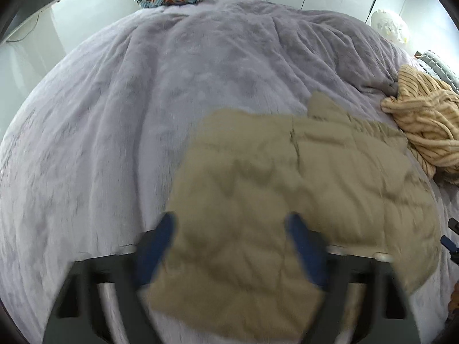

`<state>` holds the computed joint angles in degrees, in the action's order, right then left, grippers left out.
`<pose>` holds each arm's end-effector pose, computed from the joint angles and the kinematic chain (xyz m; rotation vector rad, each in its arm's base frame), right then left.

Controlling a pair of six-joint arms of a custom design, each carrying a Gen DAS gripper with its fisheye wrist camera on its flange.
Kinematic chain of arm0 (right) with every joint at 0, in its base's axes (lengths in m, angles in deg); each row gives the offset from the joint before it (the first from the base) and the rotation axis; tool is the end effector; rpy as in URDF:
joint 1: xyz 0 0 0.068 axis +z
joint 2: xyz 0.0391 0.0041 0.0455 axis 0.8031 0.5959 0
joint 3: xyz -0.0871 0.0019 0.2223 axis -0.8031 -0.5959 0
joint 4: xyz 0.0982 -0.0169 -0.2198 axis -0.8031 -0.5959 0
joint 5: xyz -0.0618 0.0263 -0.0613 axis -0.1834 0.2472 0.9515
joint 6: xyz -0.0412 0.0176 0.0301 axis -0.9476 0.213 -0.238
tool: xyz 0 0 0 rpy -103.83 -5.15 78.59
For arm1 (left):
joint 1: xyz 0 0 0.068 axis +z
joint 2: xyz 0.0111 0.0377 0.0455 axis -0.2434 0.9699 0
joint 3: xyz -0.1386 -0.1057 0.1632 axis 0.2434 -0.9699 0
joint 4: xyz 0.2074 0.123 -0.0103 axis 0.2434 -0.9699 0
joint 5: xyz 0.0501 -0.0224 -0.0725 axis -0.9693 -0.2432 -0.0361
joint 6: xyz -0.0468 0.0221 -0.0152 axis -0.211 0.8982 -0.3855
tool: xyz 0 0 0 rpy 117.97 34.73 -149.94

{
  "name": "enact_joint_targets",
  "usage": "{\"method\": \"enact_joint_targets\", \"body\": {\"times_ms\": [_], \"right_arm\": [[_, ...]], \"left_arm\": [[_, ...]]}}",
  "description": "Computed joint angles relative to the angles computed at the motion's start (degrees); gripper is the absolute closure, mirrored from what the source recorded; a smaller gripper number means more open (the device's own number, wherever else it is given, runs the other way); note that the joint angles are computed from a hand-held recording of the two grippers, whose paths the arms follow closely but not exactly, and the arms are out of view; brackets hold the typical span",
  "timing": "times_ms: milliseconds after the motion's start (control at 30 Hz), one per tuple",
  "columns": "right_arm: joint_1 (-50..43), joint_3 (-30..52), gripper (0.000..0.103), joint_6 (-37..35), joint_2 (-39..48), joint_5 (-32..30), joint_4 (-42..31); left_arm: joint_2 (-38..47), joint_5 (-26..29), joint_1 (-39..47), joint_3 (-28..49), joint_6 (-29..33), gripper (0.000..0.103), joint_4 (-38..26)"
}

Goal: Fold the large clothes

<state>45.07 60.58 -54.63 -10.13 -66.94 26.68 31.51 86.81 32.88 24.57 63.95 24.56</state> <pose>0.2049 -0.0136 0.2229 0.4746 2.6224 0.7036 0.1678 0.1622 0.1969 -0.3592 2.6411 -0.0815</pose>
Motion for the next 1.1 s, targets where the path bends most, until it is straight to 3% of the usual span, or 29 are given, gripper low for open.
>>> {"method": "enact_joint_targets", "body": {"times_ms": [333,467,600,833,967,1100], "right_arm": [[-1.73,-8.04,0.017,0.82,-11.83,-4.74,-7.57],[-1.25,-11.44,0.0,1.81,-15.55,-6.35,-8.34],[-0.5,-15.41,0.0,4.1,-19.11,-9.59,-7.94],[-1.49,-23.8,0.0,9.26,-21.49,-14.98,-3.37],[-3.74,-28.09,0.0,9.0,-18.43,-20.36,0.73],[-4.16,-33.52,0.0,14.12,-17.75,-25.16,9.95]], "left_arm": [[-11.32,2.58,7.91,-6.95,9.68,0.0,-9.55],[-12.56,3.39,10.84,-8.22,12.6,0.0,-13.03],[-12.17,4.18,13.13,-9.72,14.14,0.0,-15.32],[-5.48,6.29,17.23,-10.3,12.45,0.0,-16.16],[4.21,10.16,20.44,-7.8,13.83,0.0,-18.59],[14.32,15.12,22.34,-5.92,13.16,0.0,-19.34]]}}
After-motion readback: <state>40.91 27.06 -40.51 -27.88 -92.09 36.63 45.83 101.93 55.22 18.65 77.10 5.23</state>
